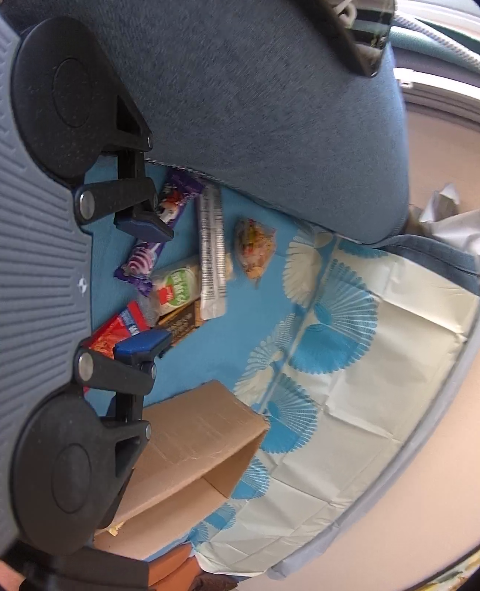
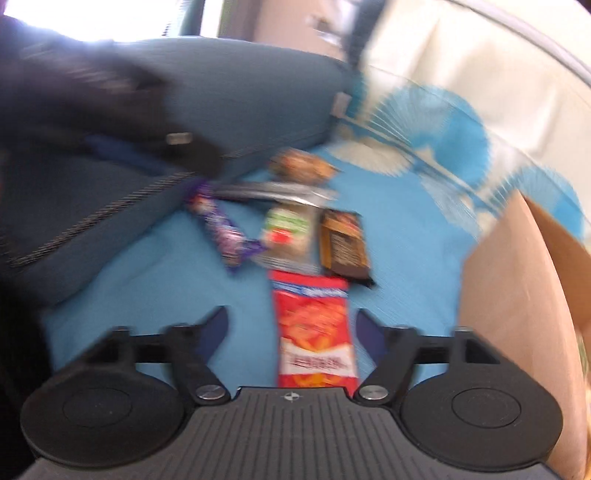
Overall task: Organize snacks
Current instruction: 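Move the right gripper to the red spicy-strip packet and grasp it, then grasp the purple candy bar with the left gripper while the right gripper holds the red packet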
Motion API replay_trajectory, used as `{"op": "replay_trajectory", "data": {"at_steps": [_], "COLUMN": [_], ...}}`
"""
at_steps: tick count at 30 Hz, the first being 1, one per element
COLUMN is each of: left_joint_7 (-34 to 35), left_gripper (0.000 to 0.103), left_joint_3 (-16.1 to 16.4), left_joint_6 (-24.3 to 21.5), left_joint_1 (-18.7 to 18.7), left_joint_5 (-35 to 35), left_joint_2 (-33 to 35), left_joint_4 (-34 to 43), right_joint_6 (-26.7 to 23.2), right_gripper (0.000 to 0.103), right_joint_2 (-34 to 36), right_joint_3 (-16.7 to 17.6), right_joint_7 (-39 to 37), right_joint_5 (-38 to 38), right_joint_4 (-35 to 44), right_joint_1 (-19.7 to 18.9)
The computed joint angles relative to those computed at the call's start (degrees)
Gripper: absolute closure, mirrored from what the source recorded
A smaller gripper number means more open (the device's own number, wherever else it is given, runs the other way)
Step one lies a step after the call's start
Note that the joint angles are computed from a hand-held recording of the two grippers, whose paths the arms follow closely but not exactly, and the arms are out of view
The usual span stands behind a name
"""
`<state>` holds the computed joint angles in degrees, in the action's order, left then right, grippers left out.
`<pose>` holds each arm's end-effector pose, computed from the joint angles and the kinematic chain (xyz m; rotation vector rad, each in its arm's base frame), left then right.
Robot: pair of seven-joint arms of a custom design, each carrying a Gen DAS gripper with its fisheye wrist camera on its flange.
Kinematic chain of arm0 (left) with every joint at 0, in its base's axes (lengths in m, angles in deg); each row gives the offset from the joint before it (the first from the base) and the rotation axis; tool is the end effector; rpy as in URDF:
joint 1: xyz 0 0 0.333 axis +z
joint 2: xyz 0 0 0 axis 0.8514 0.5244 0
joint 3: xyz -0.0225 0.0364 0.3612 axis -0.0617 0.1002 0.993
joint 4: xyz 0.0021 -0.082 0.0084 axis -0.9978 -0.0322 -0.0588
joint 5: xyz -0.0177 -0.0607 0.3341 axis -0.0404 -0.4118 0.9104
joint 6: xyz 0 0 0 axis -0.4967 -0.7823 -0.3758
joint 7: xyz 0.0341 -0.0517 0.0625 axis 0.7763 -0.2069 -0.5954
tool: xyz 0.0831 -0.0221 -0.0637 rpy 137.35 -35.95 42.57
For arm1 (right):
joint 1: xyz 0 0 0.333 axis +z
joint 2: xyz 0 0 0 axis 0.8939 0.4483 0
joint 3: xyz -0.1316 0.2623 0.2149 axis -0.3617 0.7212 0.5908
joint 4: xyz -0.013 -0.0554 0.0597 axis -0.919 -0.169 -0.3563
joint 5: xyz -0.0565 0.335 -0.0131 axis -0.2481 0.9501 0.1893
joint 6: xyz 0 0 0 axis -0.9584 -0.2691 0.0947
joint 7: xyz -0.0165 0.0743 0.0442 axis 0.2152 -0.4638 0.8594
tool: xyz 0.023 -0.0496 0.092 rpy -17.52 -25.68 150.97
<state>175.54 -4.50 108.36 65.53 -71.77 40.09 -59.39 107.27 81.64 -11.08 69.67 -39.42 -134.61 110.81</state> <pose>0.6882 -0.2034 0.5163 -1.5872 2.0816 -1.3233 0.6281 0.2117 0.4694 -1.8869 1.5589 -0.9028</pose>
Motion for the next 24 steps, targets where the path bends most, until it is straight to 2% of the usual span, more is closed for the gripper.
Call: {"op": "replay_trajectory", "data": {"at_steps": [2, 4, 8, 12, 13, 17, 20, 24], "left_joint_7": [-2.7, -4.0, -8.0, -13.5, -15.9, -24.6, -30.4, -35.0], "left_gripper": [0.048, 0.048, 0.048, 0.048, 0.048, 0.047, 0.047, 0.047], "left_joint_3": [3.3, 4.8, 9.5, 14.4, 16.5, 22.4, 26.1, 27.0], "left_joint_6": [-2.2, -3.8, -7.5, -7.7, -6.9, -5.2, -7.3, -11.0], "left_joint_1": [-2.6, -3.9, -7.9, -12.1, -13.7, -18.2, -20.9, -21.7], "left_joint_5": [1.1, 1.9, 4.3, 7.7, 9.1, 14.5, 18.3, 21.6], "left_joint_2": [0.6, 1.3, 3.1, 5.2, 5.6, 7.4, 9.1, 11.8], "left_joint_4": [2.1, 3.8, 8.1, 11.6, 12.2, 14.8, 17.9, 22.6], "right_joint_6": [-3.9, -6.7, -8.2, -9.4, -9.5, -9.7, -10.5, -10.8], "right_gripper": [0.024, 0.024, 0.027, 0.051, 0.052, 0.054, 0.054, 0.053], "right_joint_2": [0.2, -0.2, -1.1, -2.3, -2.6, -3.3, -3.7, -3.9], "right_joint_3": [4.0, 9.0, 15.6, 21.9, 23.3, 25.6, 26.6, 27.8], "right_joint_7": [-0.5, -0.6, 0.2, -1.1, -1.7, -3.5, -4.4, -5.9], "right_joint_5": [1.8, 3.4, 4.7, 5.4, 5.8, 5.7, 6.0, 6.5], "right_joint_4": [1.8, 2.8, 3.2, 3.3, 3.3, 2.7, 2.6, 2.4], "right_joint_1": [-3.9, -8.3, -14.0, -19.2, -20.3, -22.2, -23.1, -24.2]}}
